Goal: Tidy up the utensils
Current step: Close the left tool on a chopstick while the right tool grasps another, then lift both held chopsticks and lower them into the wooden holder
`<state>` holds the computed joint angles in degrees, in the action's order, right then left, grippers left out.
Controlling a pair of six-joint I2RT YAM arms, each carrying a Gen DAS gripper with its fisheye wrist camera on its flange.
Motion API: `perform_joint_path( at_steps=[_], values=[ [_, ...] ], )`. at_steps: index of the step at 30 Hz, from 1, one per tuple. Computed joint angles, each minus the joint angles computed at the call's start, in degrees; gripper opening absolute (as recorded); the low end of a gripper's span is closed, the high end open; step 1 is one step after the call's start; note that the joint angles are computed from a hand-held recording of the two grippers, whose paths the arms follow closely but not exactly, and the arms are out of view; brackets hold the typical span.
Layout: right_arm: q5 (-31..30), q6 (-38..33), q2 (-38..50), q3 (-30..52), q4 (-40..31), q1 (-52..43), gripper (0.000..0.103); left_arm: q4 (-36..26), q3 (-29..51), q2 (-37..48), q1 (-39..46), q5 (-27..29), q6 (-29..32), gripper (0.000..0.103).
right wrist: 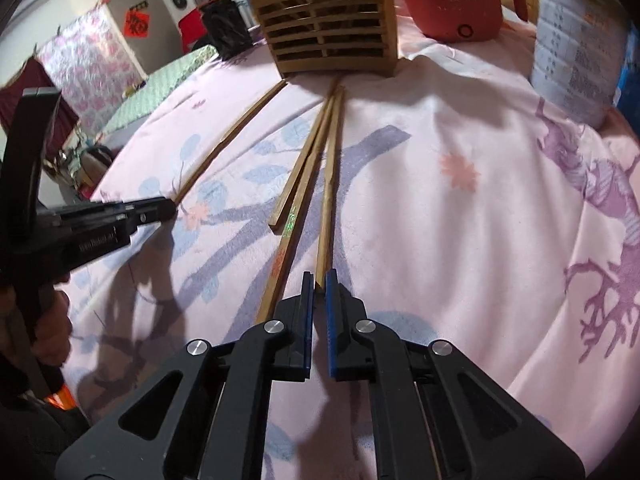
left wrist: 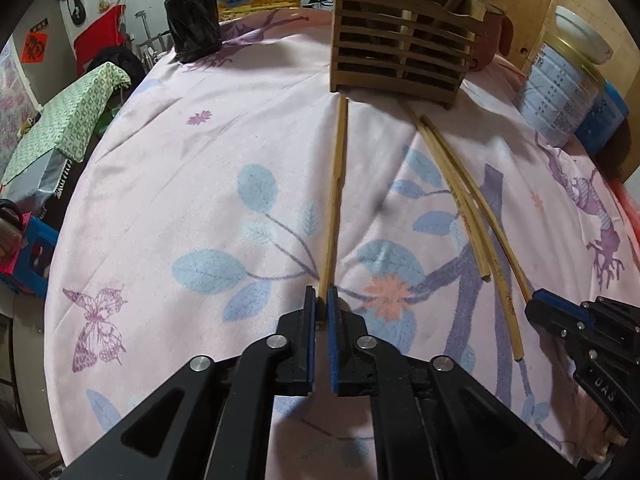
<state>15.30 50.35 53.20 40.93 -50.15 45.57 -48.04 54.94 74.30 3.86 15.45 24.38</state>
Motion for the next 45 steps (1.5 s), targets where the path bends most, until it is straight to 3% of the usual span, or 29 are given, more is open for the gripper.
perform_joint_path(
  at_steps=[7, 15, 21, 26, 35, 45],
  values=[
    [11.5, 1.1, -3.0, 9.7, -11.0, 4.3, 0.007, -4.5, 5.7, -2.2, 0.7, 1.7, 1.1, 0.006],
    [20.2, -2.8, -4.0, 21.6, -15.1, 4.0, 0.006, -10.7, 17.7, -2.0, -0.6, 3.1, 0.5, 0.006],
    [18.1, -8.1, -3.2, 27.2, -13.3, -0.4, 0.006, -14.2, 26.5, -0.4, -2.3, 3.6, 0.1, 0.006],
    [19.5, -8.6, -1.6, 29.2, -13.2, 0.8, 0.006, -16.4, 33.2, 2.5, -2.8, 4.6, -1.0, 0.005],
    [19.2, -10.5, -0.3, 30.5, -12.2, 0.0, 0.006, -18.4, 39.4, 6.6, -3.2, 3.4, -1.3, 0.005],
    [14.8, -17.9, 2.7, 34.7, -7.5, -5.2, 0.006, -21.1, 45.1, 9.2, -2.2, 3.8, -1.5, 0.005]
  ],
)
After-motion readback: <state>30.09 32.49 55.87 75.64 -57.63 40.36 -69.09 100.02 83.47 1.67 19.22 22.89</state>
